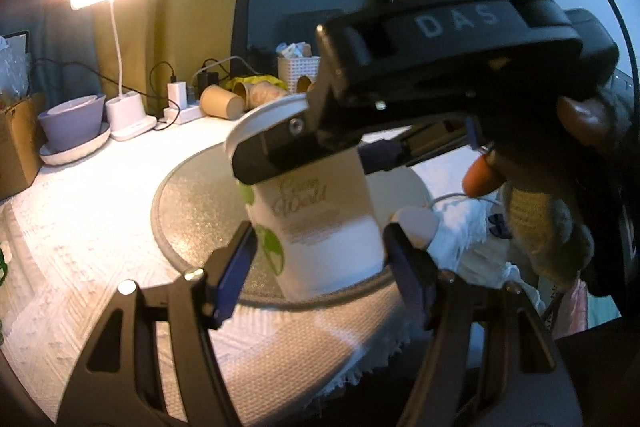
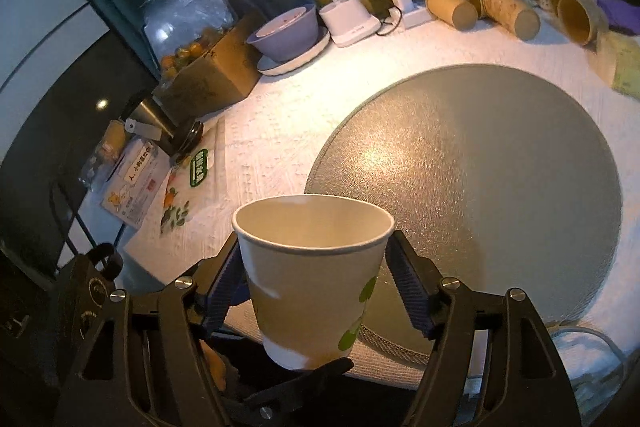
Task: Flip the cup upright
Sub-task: 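Rotate the right tool to turn the white cup opening-up over the mat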
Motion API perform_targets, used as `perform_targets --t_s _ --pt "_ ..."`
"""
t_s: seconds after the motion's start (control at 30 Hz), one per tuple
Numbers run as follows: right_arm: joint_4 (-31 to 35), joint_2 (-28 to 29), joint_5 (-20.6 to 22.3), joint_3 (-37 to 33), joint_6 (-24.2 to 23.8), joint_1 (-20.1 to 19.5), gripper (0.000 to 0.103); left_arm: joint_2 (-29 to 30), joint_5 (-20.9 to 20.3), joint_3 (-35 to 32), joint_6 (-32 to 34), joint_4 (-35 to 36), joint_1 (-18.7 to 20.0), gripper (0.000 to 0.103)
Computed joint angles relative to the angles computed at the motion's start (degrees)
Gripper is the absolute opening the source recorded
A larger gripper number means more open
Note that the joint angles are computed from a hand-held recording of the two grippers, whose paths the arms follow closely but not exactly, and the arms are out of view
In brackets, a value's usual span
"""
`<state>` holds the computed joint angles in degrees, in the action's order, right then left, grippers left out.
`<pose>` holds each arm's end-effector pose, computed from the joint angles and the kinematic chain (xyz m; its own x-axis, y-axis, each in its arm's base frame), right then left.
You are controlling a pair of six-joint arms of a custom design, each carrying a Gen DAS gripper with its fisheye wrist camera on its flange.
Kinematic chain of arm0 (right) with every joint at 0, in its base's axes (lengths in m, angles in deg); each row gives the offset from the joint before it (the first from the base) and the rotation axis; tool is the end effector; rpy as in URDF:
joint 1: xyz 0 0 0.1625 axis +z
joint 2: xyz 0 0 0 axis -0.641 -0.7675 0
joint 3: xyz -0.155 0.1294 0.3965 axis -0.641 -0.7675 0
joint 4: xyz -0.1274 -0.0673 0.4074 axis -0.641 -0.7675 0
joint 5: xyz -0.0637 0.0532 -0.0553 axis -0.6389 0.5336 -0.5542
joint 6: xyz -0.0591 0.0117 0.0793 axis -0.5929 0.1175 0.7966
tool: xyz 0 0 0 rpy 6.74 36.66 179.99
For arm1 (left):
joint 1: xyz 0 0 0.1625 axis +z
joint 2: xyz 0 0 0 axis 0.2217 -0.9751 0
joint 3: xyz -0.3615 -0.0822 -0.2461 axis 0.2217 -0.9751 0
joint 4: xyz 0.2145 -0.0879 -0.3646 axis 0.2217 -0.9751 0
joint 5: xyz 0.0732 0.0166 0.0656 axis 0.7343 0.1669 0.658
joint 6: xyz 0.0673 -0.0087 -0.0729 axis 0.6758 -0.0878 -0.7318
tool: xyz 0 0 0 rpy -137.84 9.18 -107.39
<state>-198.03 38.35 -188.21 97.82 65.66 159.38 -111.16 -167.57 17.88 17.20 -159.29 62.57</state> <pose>0.4624 -0.6319 -0.0159 -0.9395 -0.1605 0.3025 -0.3039 0.7977 -0.5208 -0.0263 -0.6210 0.3956 -0.5180 0.7752 -0.3616 0.8418 0.3871 -0.3762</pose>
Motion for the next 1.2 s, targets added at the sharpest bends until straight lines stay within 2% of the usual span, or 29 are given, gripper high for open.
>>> perform_targets --t_s 0.47,1.2 --pt "3.22 1.47 -1.94 -3.23 -1.31 0.4 0.069 1.03 0.85 -2.8 -3.21 3.88 0.68 0.067" --pt "2.29 4.19 -8.41 -8.98 -5.43 -0.37 0.068 6.62 5.18 -12.22 -10.05 14.63 1.07 0.067"
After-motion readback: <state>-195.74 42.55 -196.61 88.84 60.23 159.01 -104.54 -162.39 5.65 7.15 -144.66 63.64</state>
